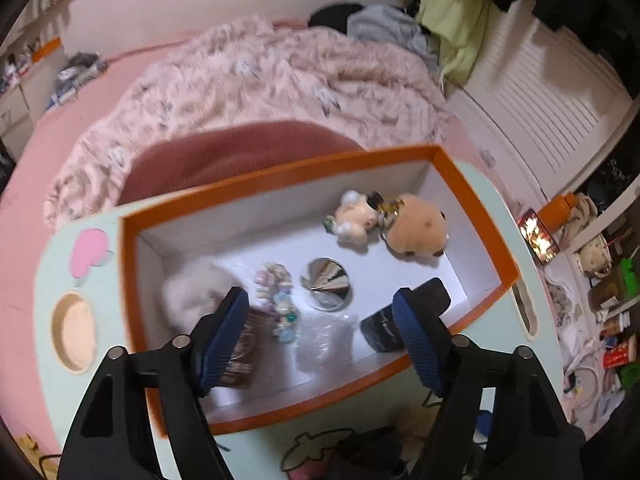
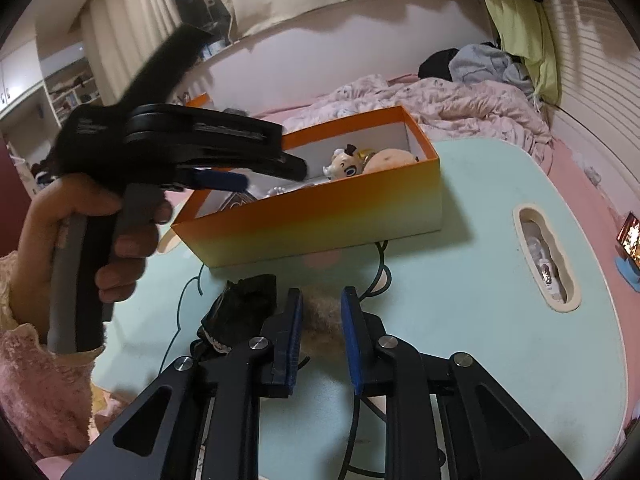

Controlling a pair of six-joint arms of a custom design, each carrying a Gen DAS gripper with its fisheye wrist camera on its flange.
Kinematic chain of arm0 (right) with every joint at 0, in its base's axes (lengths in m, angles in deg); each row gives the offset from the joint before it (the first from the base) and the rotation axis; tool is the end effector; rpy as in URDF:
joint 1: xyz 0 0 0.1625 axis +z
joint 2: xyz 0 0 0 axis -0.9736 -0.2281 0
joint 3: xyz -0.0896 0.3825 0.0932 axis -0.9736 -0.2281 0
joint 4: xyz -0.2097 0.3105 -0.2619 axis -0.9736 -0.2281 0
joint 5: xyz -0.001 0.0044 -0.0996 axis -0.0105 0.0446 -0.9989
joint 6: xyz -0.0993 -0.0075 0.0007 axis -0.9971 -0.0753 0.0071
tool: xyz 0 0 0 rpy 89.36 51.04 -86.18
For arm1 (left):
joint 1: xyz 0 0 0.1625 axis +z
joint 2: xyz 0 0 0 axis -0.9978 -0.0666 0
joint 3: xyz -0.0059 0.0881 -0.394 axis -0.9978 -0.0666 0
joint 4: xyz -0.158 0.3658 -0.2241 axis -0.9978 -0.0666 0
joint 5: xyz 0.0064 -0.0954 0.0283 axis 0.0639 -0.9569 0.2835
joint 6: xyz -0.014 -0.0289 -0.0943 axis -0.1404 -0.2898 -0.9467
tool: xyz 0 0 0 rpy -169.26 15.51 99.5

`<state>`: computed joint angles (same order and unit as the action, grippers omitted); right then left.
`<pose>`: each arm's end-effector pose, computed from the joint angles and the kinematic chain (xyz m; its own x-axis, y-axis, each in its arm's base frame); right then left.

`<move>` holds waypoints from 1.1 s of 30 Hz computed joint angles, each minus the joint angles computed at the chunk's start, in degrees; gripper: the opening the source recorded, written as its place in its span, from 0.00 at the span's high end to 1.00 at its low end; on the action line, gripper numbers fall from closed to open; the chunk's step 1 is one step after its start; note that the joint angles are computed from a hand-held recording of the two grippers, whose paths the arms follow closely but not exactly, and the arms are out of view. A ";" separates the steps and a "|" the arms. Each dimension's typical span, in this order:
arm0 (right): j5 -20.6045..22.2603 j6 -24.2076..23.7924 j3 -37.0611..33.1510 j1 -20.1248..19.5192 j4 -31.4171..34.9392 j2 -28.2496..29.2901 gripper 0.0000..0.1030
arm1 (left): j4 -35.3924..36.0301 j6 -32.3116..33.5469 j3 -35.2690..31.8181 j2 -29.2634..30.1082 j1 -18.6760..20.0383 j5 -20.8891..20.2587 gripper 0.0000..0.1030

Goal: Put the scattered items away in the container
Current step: 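Reach into the box and grasp the beaded bracelet with the left gripper, then lift the bracelet out and lay it on the table, opening the left gripper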

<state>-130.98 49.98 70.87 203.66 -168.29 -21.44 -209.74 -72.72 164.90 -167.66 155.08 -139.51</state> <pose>0.3579 -0.3435 -0.0634 -0.8577 -0.2675 0.4391 -0.4887 0.6897 -0.5343 -0.0085 -0.5361 0.3062 -0.7605 0.3524 -0.5454 0.5114 0.8426 -0.1688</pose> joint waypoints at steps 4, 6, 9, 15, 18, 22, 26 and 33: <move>0.10 0.51 0.43 -0.11 -0.40 -0.33 0.80 | 2.01 -0.46 -0.81 2.85 -0.97 4.67 0.46; 0.13 0.44 0.46 -0.14 -0.47 -0.42 0.80 | 2.02 -0.77 -0.73 3.99 -1.03 6.20 0.46; 0.25 0.31 0.49 -0.17 -0.48 -0.53 0.79 | 2.98 -0.99 -1.77 4.56 0.16 3.24 0.46; 0.45 0.69 0.45 -0.25 -0.14 -0.58 0.78 | 5.44 -1.15 -4.22 6.50 1.65 2.69 0.56; 0.47 0.67 0.47 -0.26 -0.10 -0.62 0.76 | 3.55 0.41 -2.91 5.79 0.89 4.70 0.70; 0.64 0.79 0.45 -0.37 -0.11 -0.58 0.74 | 4.15 1.15 -3.47 5.24 1.47 3.23 0.87; 0.85 1.01 0.30 -0.50 -0.02 -0.41 0.74 | 2.83 2.37 -3.92 3.55 1.97 -0.29 0.88; 0.94 1.21 0.11 -0.55 0.24 -0.28 0.73 | 6.06 1.16 -6.41 1.78 2.07 -6.71 0.88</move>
